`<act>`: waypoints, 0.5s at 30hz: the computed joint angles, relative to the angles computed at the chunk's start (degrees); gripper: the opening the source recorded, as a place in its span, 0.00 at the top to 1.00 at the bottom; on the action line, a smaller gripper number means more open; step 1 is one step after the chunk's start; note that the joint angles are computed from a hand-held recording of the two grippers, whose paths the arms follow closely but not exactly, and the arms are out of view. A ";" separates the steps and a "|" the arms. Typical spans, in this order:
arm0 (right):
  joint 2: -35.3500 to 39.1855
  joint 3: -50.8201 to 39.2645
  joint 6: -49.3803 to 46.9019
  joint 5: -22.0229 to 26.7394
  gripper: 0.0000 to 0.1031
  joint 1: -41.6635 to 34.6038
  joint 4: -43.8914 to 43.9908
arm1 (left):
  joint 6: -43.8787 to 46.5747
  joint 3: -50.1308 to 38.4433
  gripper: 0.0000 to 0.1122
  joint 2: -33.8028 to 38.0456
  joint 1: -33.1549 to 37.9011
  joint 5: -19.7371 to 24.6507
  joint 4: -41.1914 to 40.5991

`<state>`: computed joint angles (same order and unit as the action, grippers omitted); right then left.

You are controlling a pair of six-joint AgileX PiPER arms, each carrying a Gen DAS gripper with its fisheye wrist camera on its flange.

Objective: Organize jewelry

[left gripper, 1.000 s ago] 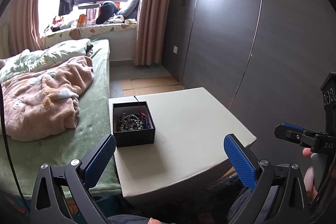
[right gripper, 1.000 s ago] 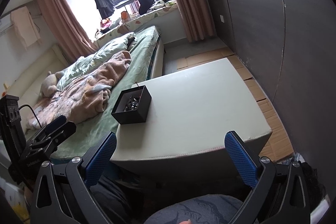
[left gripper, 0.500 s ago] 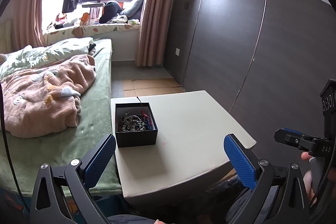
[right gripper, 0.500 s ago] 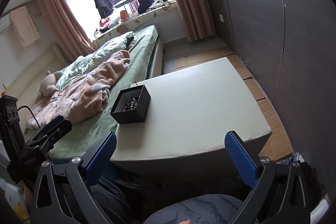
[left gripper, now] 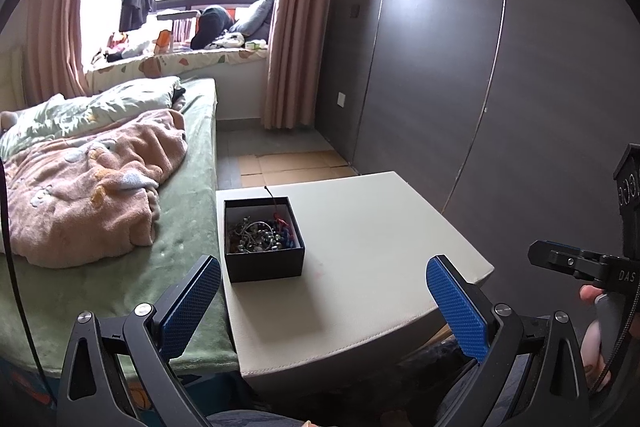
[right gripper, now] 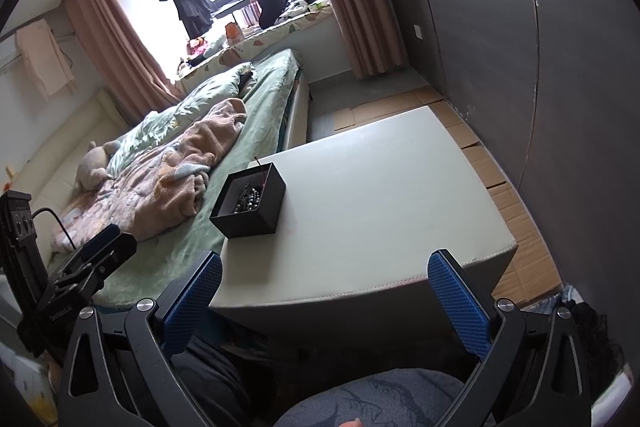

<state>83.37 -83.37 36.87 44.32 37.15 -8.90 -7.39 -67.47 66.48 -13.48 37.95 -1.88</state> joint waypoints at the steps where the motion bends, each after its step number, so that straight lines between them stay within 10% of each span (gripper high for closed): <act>1: 0.00 -0.01 -0.12 0.00 0.00 -0.07 0.18 | -0.02 0.00 0.09 -0.03 0.05 0.03 -0.07; 15: 0.35 -0.85 1.52 2.01 0.00 0.14 -0.60 | 1.27 0.80 0.09 -0.57 0.90 -0.62 -1.37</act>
